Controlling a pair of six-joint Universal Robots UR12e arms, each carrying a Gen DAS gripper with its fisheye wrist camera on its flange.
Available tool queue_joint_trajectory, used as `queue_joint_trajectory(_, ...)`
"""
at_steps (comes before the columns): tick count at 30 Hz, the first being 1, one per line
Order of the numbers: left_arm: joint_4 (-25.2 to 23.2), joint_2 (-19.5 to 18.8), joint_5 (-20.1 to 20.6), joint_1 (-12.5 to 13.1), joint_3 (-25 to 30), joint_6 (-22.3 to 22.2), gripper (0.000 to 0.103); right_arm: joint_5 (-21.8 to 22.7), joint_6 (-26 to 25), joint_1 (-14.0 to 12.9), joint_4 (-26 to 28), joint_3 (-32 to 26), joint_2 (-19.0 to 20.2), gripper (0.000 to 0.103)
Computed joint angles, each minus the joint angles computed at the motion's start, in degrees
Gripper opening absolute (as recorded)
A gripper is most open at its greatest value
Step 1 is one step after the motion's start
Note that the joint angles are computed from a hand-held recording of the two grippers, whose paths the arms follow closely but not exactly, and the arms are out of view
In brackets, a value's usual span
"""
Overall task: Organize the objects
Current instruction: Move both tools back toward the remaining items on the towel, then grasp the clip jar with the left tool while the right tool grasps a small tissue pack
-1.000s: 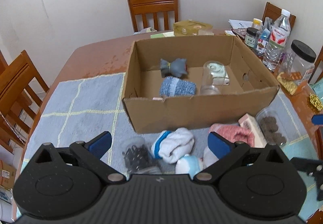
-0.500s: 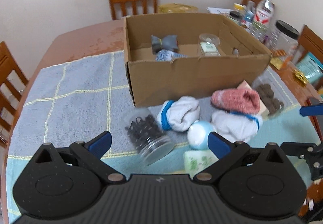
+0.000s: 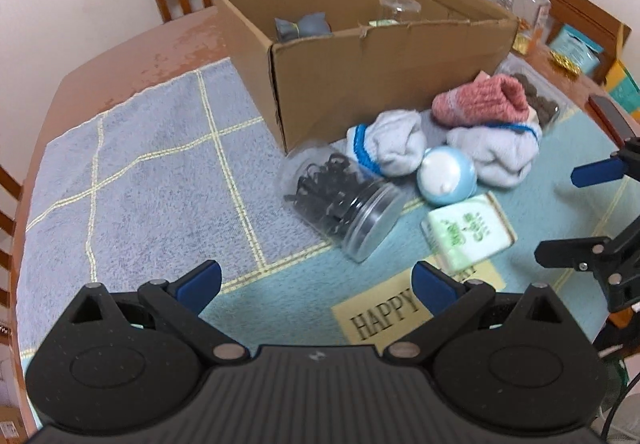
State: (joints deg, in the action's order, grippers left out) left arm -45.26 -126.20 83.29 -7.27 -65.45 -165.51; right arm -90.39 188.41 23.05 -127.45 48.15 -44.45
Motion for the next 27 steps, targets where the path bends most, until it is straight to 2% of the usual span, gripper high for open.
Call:
queue_joint_trajectory(10,-3.24,-1.41,-6.20,1.96,1.39,10.78,0.101,-3.38,6.94,2.18,1.94,-6.51,4.79,0.103)
queue_joint_trajectory(13,-2.90,-1.71,-6.72,2.18,1.33,13.73,0.101,-5.08,8.96,2.86,2.72,-9.27,6.63,0.103)
queue_joint_trajectory(21,-3.72,-2.86,-10.37,2.87,2.94,16.54,0.101,-10.51,11.08,4.16,6.82,-16.86,11.40,0.103)
queue_joint_trajectory(24,-3.52,-3.44,-11.07,2.83,3.62,16.51,0.101,-12.39,10.91,4.43,7.43,-16.89,11.49,0.103)
queue_joint_trajectory(27,-3.48,-4.24,-12.06,2.70,4.75,16.60,0.101,-12.84,10.93,4.41,6.28,-14.51,10.28,0.103)
